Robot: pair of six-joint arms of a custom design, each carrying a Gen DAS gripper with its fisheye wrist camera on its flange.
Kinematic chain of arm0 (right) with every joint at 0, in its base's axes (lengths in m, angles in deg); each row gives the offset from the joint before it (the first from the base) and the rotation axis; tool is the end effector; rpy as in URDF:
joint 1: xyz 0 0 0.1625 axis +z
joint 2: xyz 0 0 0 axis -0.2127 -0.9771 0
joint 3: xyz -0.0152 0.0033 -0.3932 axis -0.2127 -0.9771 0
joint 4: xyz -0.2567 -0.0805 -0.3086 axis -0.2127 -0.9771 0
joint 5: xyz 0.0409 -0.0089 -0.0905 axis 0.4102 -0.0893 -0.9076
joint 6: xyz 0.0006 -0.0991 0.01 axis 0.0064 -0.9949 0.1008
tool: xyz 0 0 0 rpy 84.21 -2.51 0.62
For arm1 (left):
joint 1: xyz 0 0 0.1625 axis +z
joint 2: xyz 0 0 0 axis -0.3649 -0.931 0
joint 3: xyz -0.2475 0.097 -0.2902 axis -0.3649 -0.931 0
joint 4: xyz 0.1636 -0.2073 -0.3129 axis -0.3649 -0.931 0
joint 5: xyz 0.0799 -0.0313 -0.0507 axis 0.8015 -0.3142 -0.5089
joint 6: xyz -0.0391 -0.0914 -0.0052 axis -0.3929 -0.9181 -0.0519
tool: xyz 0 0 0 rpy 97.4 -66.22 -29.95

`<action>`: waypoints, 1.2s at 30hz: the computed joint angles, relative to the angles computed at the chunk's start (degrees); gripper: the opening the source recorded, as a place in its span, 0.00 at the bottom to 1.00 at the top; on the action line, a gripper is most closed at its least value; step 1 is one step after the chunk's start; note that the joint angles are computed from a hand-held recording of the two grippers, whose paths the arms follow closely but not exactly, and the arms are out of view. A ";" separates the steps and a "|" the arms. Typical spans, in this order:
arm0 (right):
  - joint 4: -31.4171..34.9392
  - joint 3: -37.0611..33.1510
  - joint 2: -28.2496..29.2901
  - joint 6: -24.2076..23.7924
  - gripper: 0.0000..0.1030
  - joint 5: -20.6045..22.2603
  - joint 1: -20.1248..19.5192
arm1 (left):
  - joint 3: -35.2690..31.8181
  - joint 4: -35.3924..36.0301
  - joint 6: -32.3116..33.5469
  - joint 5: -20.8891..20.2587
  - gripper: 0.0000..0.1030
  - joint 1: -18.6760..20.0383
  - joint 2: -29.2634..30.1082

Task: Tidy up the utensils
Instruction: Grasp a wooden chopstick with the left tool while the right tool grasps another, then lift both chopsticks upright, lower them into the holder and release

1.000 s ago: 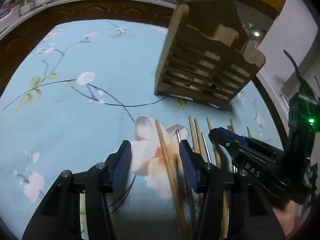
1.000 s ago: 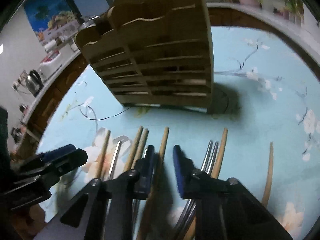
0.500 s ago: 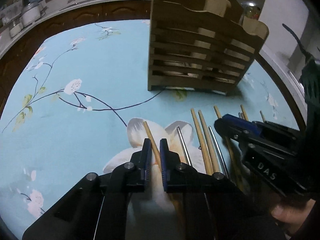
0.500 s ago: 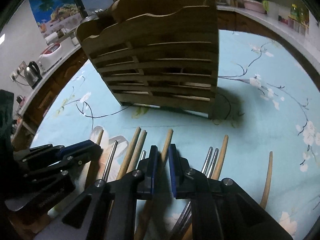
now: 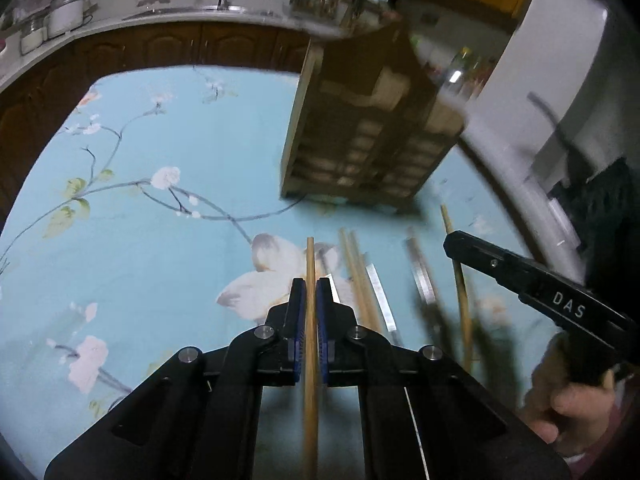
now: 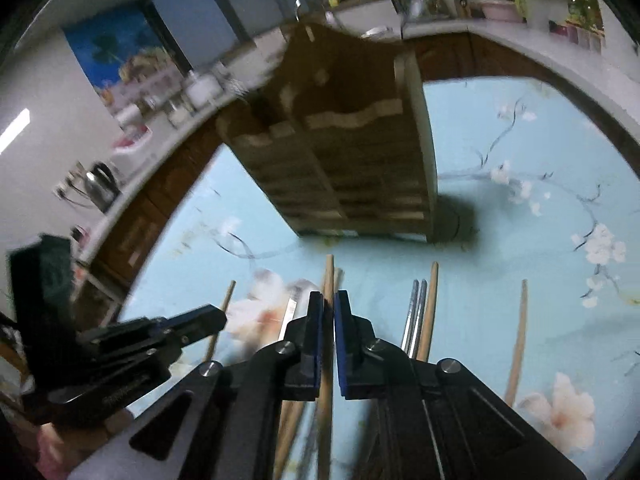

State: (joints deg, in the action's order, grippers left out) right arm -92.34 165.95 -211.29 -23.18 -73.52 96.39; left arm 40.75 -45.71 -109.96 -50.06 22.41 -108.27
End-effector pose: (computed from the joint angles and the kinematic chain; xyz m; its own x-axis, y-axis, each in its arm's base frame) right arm 0.1066 -0.3094 0.3868 -0.7726 -0.5860 0.2443 -0.6349 0.7099 -0.3048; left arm -0.4283 -0.2093 0.0584 -0.8744 -0.1781 -0.4513 0.2022 0.7118 -0.6726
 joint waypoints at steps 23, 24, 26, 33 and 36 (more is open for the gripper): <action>5.47 -8.39 -7.98 -0.06 0.05 14.72 0.70 | -9.62 24.62 -13.38 10.48 0.04 -11.33 -4.70; 5.20 -8.49 -7.86 0.02 0.05 14.83 0.81 | -9.74 24.90 -13.42 10.75 0.04 -11.35 -4.71; 5.09 -8.75 -7.77 0.26 0.05 14.97 0.96 | -10.12 25.68 -13.75 11.23 0.04 -11.40 -4.57; 3.73 -9.56 -6.75 0.84 0.05 15.74 1.36 | -11.24 27.25 -13.61 12.64 0.04 -11.18 -4.28; 2.63 -10.04 -5.76 1.65 0.05 15.83 1.90 | -11.19 27.21 -13.21 13.36 0.04 -10.87 -4.57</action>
State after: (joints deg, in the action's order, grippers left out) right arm -89.71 155.90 -217.05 -21.52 -57.69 98.29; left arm 29.55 -18.50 -123.17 -36.70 11.54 -112.84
